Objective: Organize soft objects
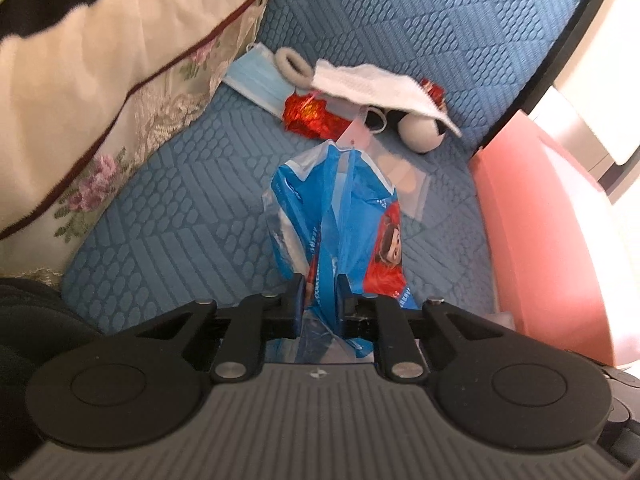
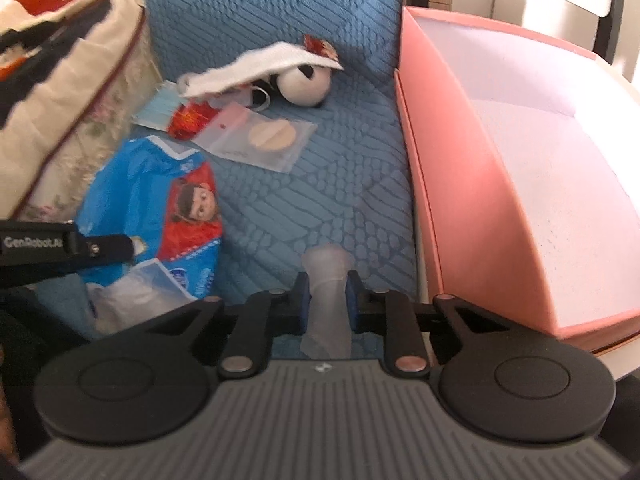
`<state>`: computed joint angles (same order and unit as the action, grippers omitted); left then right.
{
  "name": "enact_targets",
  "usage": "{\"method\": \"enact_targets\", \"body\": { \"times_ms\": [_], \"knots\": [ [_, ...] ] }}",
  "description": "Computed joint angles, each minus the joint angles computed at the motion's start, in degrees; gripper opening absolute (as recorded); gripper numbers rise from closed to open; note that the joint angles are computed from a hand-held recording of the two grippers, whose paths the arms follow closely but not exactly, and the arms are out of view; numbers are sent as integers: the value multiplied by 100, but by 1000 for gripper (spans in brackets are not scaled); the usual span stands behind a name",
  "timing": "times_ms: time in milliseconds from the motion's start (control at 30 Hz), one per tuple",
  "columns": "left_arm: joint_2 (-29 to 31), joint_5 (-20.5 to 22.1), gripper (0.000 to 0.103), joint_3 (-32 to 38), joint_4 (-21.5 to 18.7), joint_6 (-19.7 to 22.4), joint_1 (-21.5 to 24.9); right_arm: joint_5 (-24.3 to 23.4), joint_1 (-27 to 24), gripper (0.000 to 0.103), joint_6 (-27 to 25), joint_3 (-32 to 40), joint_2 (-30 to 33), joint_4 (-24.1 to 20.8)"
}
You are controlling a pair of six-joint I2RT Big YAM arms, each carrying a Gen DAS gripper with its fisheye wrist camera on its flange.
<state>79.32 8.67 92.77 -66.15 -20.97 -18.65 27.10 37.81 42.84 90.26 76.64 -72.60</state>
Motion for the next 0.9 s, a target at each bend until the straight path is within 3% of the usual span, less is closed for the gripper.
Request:
{"method": "enact_targets", "body": {
  "times_ms": [533, 900],
  "knots": [
    [-339, 43, 18, 403, -235, -121, -109, 319, 277, 22, -129, 63, -420, 229],
    [-274, -168, 18, 1111, -355, 60, -550, 671, 267, 22, -408, 383, -714, 145]
  ]
}}
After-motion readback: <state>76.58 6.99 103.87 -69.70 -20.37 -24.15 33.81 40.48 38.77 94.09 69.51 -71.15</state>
